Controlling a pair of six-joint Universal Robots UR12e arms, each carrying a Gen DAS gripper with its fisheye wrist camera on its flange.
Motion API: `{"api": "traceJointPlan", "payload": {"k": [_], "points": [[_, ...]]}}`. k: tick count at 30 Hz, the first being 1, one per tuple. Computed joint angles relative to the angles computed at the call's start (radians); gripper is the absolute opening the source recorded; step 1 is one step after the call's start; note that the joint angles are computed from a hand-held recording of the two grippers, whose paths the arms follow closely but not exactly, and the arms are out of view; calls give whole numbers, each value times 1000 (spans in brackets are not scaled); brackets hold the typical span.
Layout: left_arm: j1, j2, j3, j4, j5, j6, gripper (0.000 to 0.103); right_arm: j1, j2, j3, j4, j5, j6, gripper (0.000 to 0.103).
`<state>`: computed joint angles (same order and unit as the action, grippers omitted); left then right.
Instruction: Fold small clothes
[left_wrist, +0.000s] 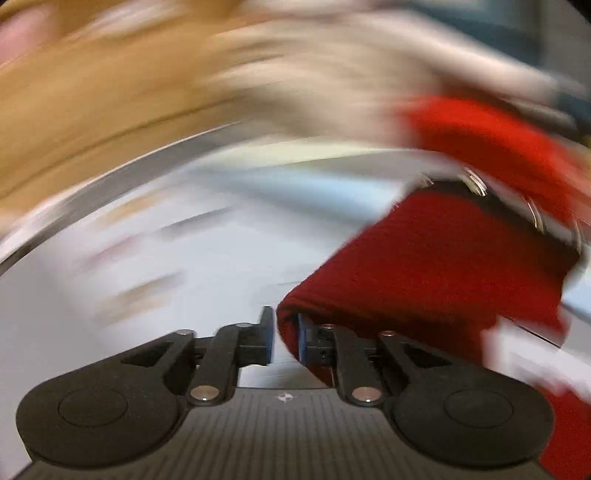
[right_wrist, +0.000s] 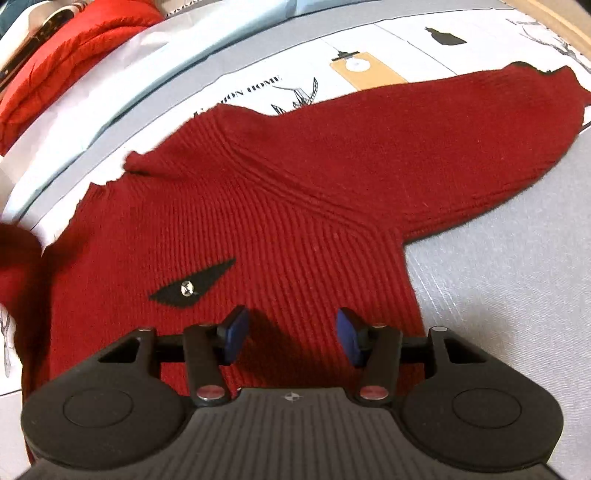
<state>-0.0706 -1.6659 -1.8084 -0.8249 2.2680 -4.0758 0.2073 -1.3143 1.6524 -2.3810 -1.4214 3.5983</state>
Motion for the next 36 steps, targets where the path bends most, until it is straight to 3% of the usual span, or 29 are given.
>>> {"api": "traceJointPlan", "payload": {"k": [2, 3, 5, 6, 9, 11, 13, 16, 20, 21, 23, 25, 28, 32, 36], "points": [[50, 80, -53, -106, -61, -147, 17, 2, 0, -3, -11, -1, 1, 55], [42, 93, -65, -96, -56, -157, 17, 5, 1, -6, -12, -12, -5, 55], [7, 86, -84, 5, -70, -53, 25, 11, -2, -5, -21, -35, -11, 55], [2, 81, -93, 67, -128, 0, 36, 14, -1, -5, -26, -52, -10, 55], [8, 38, -101, 205, -438, 118, 39, 18, 0, -3, -32, -104, 14, 55], [14, -6, -72, 189, -636, 224, 40, 16, -3, 4, -31, -143, 59, 55], [11, -35, -46, 132, -719, 304, 40, 6, -10, 16, -28, -163, 98, 55], [11, -71, -21, 59, -738, 330, 40, -15, -11, 31, -36, -170, 177, 55], [60, -81, -75, 219, -828, 234, 40, -65, -14, 82, -124, -34, 322, 59], [66, -85, -78, 246, -831, 220, 40, -65, -12, 85, -143, -34, 332, 59], [71, -90, -88, 286, -842, 192, 37, -61, -6, 86, -186, -29, 320, 57], [72, -104, -89, 318, -853, 173, 20, -53, 5, 83, -220, -28, 299, 37], [71, -103, -85, 328, -825, 197, 14, -32, 24, 62, -201, -88, 230, 18], [63, -93, -88, 375, -728, 209, 13, -46, 36, 64, -278, -52, 221, 12], [75, -88, -78, 360, -756, 189, 18, -58, 78, 54, -417, -2, 196, 13]]}}
